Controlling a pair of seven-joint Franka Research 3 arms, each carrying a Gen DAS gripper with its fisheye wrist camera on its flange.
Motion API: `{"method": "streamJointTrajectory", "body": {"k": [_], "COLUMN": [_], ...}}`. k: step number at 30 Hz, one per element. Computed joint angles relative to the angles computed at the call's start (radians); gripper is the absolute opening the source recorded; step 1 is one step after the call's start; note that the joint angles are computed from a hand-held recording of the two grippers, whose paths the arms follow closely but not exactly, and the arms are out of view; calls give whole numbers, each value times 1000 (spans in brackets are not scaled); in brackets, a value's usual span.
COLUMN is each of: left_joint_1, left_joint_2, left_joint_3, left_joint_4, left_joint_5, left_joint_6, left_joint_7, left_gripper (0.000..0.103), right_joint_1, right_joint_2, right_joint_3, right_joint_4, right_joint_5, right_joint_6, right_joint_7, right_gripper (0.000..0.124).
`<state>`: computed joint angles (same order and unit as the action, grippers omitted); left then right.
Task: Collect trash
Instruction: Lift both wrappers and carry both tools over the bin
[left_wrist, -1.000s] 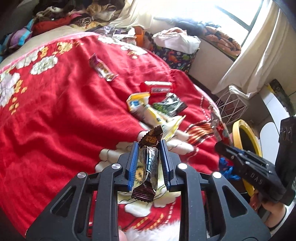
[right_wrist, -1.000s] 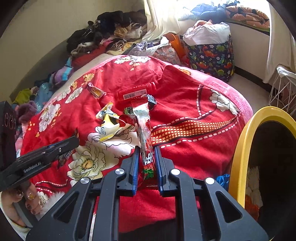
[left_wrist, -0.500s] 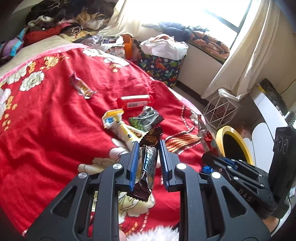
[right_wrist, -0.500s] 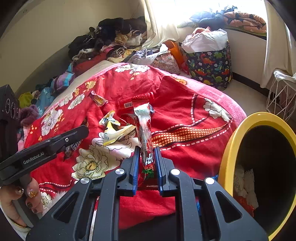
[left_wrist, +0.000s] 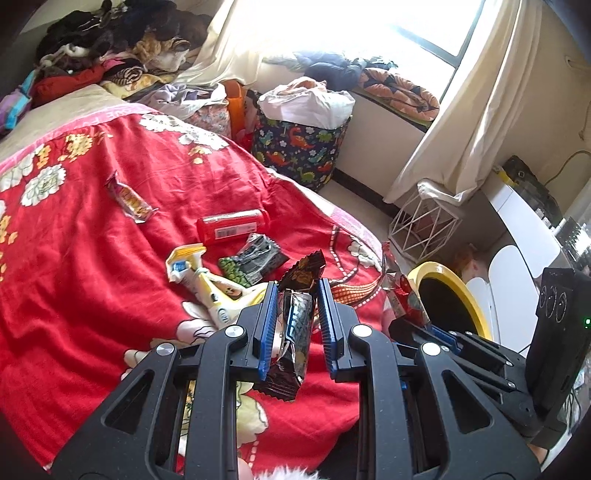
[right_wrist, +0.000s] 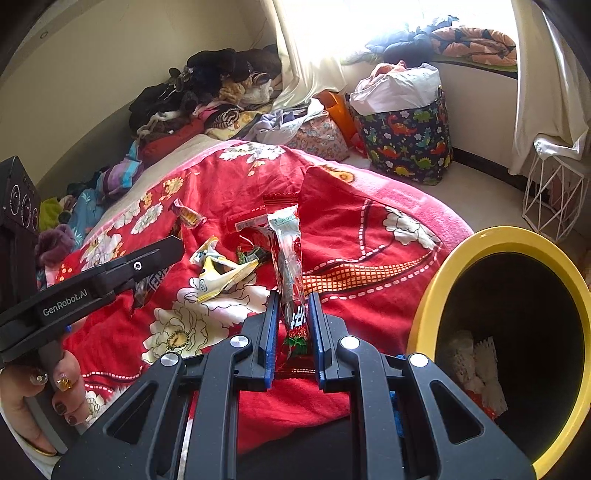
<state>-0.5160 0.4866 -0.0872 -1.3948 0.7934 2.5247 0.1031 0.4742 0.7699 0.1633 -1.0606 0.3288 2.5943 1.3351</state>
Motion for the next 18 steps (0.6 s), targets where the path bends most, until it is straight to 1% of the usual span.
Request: {"method": "streamJointTrajectory", "body": {"k": [8, 18], "left_joint_1": [-8, -28], "left_joint_2": [38, 122], "left_joint_3": [5, 22], "left_joint_4": [63, 197], "left_joint_5": [-6, -45], "left_joint_6": [8, 15], "left_joint_7": [29, 105], "left_gripper": [16, 16], "right_joint_1": [-5, -25], "right_joint_2": [-16, -47], "right_joint_3": [-12, -35], "right_joint_4": [-23, -71], "right_joint_5": [-3, -18], "right_joint_6": [30, 70], "right_joint_7": [22, 71], "right_gripper": [16, 16]}}
